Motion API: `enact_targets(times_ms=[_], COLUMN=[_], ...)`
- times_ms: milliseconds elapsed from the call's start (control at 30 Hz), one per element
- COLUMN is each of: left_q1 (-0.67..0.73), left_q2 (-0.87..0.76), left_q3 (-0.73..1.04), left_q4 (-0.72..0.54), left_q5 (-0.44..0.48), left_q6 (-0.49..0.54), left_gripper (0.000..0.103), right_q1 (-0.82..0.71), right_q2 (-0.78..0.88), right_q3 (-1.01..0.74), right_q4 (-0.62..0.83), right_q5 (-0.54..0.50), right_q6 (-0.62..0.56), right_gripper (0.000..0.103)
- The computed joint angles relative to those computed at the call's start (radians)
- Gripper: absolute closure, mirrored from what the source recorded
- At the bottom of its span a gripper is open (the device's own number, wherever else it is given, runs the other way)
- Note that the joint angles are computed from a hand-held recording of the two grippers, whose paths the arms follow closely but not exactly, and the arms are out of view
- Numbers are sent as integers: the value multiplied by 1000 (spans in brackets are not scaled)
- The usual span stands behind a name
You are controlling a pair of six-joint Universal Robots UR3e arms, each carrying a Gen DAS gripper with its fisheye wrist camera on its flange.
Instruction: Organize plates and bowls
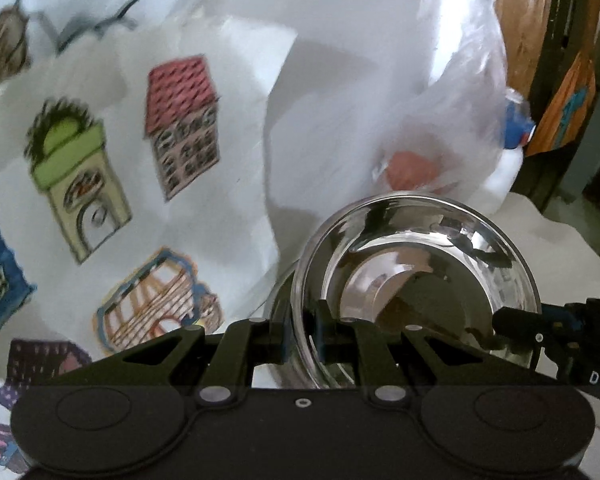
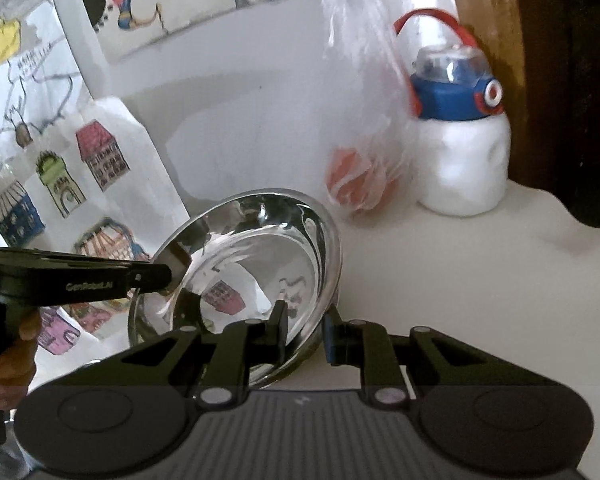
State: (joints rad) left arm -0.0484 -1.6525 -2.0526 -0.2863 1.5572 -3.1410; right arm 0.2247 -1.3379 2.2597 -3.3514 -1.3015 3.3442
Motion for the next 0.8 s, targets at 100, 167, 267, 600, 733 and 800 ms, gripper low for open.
enact_targets(times_ms=[100, 167, 267, 600, 733, 800], left_q1=[9, 7, 3, 14, 28, 30], left_q2=[0, -16, -30, -56, -47, -44], left_q3=[-29, -34, -52, -71, -80, -81], left_q4=[21, 40, 72, 96, 87, 77], left_q5=[2, 10, 27, 36, 28, 29], left_q6=[0, -3, 6, 8, 14, 13], left_gripper=[91, 91, 91, 90, 89, 89], right_q1=[17, 34, 52, 97, 113, 113], right_q2=[39, 70, 105, 142, 150, 147], right_q3=[-31, -55, -82, -121, -140, -138], right_q4=[9, 8, 11, -3, 4, 4], right_q5=[-21, -40, -58, -125, -146, -149], right_q6=[-9, -8, -13, -55, -71, -73], right_gripper=[82, 82, 82, 81, 80, 80])
